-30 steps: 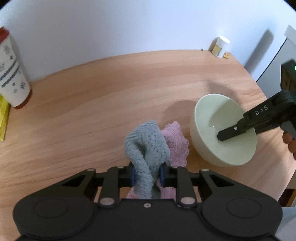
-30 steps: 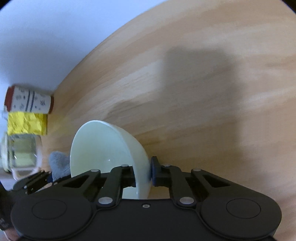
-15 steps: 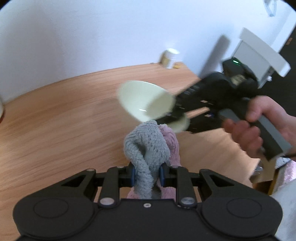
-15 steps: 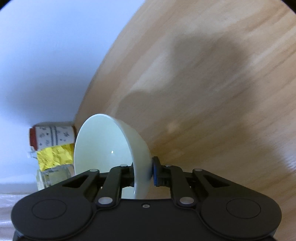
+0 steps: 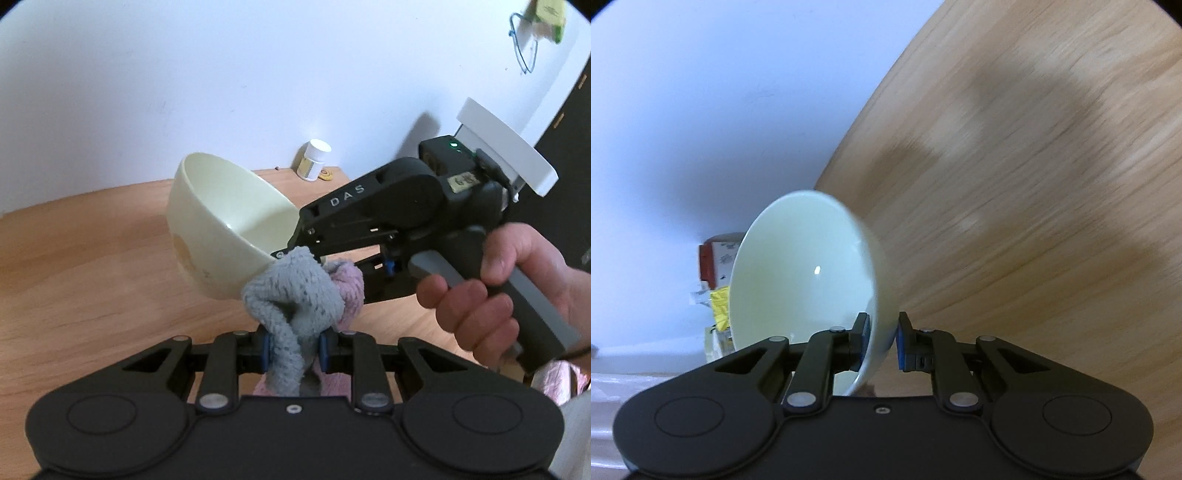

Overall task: Clean bowl
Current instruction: 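Raise and tip the bowl with the right tool while the left tool lifts the cloth under it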

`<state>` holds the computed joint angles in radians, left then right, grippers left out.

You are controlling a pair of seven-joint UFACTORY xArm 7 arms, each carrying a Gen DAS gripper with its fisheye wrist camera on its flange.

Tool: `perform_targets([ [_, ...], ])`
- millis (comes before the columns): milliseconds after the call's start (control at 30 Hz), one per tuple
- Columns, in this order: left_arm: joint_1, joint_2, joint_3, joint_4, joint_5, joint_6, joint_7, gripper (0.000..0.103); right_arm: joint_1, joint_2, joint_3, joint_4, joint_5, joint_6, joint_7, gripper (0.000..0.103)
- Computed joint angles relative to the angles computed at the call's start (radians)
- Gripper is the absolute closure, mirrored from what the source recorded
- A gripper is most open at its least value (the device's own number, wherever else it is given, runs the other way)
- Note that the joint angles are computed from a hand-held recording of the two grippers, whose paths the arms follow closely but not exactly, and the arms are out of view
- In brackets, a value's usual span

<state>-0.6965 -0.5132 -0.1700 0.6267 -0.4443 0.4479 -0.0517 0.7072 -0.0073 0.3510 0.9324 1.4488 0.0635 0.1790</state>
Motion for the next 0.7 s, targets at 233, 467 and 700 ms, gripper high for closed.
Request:
perform_targets([
  [233,0.004,0.004,0.015,-0.01,-0.01,0.01,0.007,0.08,-0.001,-0.028,-0.009,-0.023,-0.117,0.011,0.021,0.086],
  [467,0.042,0.015,0.01,-0.034,0.016,0.022,-0.011,0.08,0.013,-0.035,-0.021,-0.031,-0.185,0.027,0.004,0.086],
  [700,0.039,-0.006,0.024,-0.043,0.005,0.026,0.008,0.08,0.013,-0.034,-0.021,-0.034,-0.212,0.04,0.002,0.084],
])
